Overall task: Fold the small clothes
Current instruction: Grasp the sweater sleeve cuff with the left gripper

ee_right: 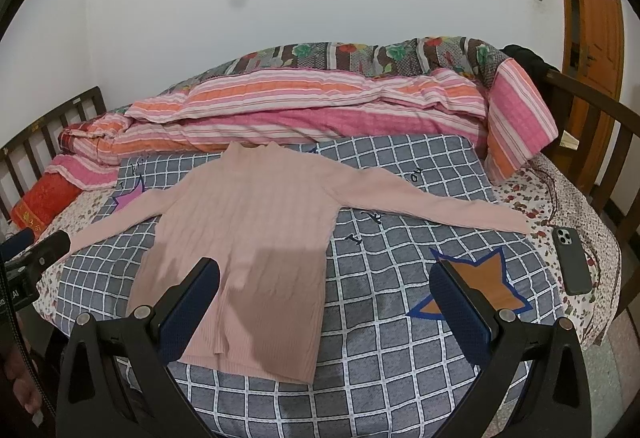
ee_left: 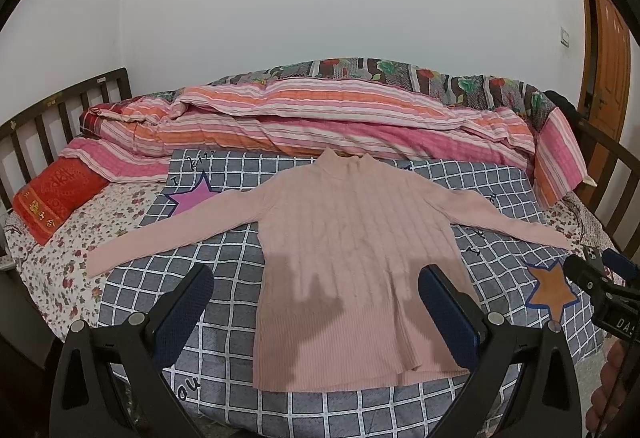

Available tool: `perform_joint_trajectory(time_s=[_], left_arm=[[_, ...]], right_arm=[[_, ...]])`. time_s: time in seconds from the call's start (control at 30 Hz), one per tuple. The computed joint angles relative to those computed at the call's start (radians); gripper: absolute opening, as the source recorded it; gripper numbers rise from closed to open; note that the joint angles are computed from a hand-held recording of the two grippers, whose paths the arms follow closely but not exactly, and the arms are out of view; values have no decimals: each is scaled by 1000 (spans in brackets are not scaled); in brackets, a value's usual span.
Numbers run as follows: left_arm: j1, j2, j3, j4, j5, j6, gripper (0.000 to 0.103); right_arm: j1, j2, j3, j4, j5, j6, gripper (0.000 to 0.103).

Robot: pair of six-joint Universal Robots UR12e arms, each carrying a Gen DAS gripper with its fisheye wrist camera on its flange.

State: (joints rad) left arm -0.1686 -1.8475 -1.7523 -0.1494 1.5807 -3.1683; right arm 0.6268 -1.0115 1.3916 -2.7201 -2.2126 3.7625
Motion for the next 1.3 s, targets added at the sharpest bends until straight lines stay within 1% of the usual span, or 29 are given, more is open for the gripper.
perform_joint_trajectory(time_s=[0.03, 0.13, 0.23, 0.3, 0.37, 0.47, 0.53, 0.63, 0.7, 0.73, 0.77, 0.83, 0.87, 0.93, 0.97, 1.0, 1.03, 1.1, 1.13, 1.2, 1.3], left_arm=[[4, 1, 0, 0, -5, 1, 103], [2, -7, 7, 3, 20, 3, 103], [10, -14, 5, 28, 9, 0, 103], [14, -22, 8, 36, 16, -6, 103], [25, -30, 7, 45, -1, -13, 103], [43, -48, 13, 35, -26, -30, 103], [53, -64, 18, 30, -19, -61, 103], [81, -94, 27, 14, -39, -107, 103], [102, -116, 35, -3, -48, -125, 103], [110, -127, 39, -11, -48, -126, 103], [117, -141, 45, -17, -32, -133, 102], [135, -170, 56, -17, -4, -157, 102], [146, -182, 60, -18, 1, -171, 102], [167, -198, 67, -18, -8, -211, 102], [182, -206, 69, -13, -23, -248, 102], [199, -215, 70, -6, -40, -295, 101], [218, -223, 73, -1, -61, -345, 99], [248, -240, 85, -12, -93, -420, 98], [260, -248, 89, -11, -93, -448, 96], [279, -267, 105, -12, -65, -500, 93], [303, -293, 126, 5, -33, -536, 89]], right_arm=[[-1, 3, -4, 1, 1, -1, 103], [-4, 8, -12, 1, 4, -7, 103], [-7, 15, -20, 3, 2, -18, 103], [-10, 21, -28, 3, -1, -29, 103], [-12, 28, -36, 5, -5, -38, 103], [-21, 44, -48, 5, -1, -52, 103], [-26, 55, -53, -2, 8, -66, 103], [-39, 76, -58, -27, 36, -92, 103], [-48, 90, -58, -60, 72, -115, 103], [-52, 99, -59, -76, 91, -130, 103], [-56, 112, -67, -80, 96, -146, 103], [-59, 135, -84, -70, 82, -157, 103], [-63, 145, -94, -58, 88, -162, 103], [-74, 160, -116, -18, 124, -167, 102], [-81, 169, -129, 6, 153, -167, 101], [-86, 176, -136, 15, 165, -167, 98], [-89, 186, -148, 21, 170, -164, 98], [-94, 205, -171, 25, 176, -160, 97], [-98, 213, -180, 25, 188, -162, 97], [-102, 229, -204, 38, 200, -176, 97], [-104, 251, -240, 60, 183, -211, 97]])
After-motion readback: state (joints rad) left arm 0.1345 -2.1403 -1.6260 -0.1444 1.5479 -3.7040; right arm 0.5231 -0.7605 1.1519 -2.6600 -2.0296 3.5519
